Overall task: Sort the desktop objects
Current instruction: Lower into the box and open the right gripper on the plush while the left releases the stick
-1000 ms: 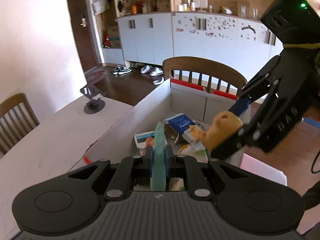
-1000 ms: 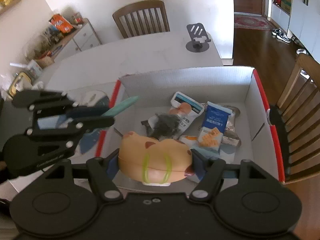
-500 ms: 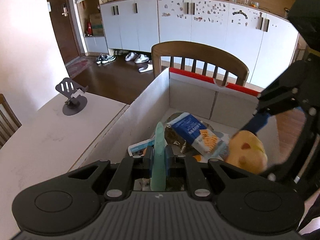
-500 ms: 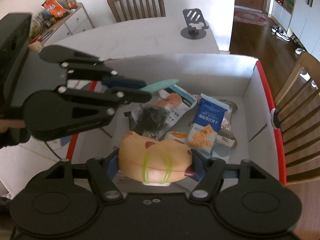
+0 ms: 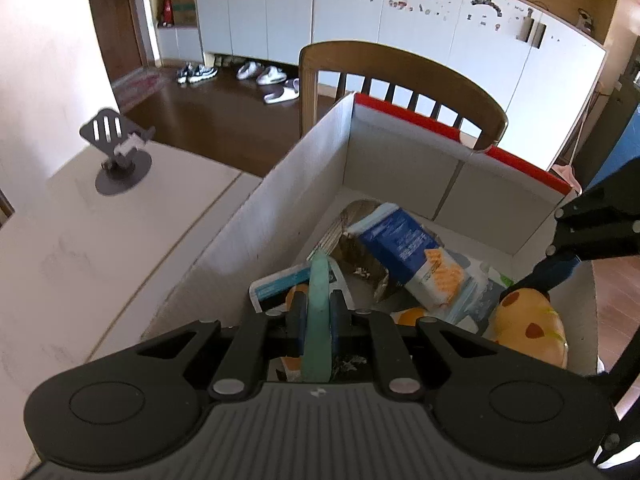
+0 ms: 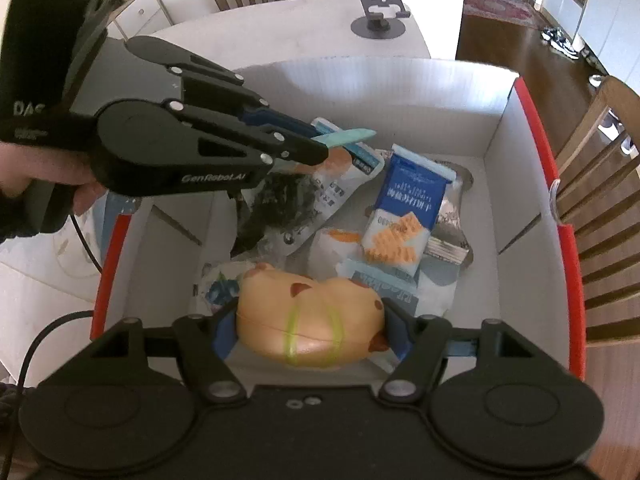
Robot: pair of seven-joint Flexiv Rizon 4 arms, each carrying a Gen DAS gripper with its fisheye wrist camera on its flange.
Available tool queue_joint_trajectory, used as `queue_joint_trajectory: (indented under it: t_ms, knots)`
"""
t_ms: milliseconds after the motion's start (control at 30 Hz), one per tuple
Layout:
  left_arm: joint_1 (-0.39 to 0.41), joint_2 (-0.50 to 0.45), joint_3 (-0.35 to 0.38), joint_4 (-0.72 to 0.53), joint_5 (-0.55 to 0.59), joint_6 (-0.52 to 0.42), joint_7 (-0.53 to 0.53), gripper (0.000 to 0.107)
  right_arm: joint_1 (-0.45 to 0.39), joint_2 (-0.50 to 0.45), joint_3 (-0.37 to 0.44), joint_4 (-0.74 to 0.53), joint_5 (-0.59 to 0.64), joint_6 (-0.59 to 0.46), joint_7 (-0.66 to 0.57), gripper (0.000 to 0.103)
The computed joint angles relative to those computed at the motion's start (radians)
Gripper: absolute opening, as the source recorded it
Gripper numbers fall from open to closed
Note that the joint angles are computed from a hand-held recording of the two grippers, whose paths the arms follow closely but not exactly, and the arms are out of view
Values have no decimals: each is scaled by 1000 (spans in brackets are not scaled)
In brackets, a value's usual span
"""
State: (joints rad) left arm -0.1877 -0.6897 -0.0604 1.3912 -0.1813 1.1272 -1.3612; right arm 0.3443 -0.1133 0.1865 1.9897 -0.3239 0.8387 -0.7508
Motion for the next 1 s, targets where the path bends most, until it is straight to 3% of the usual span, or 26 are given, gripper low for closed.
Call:
queue_joint_trajectory:
  t_ms: [500,1000]
  knots:
    - [1,4,-7,17,-17,-40,-26,11,3,-15,0,-21,32,-17,-4,72]
    - [-5,55,-6,96,-33,37,-85,11,0,-12,-2,-7,22,18,11,78]
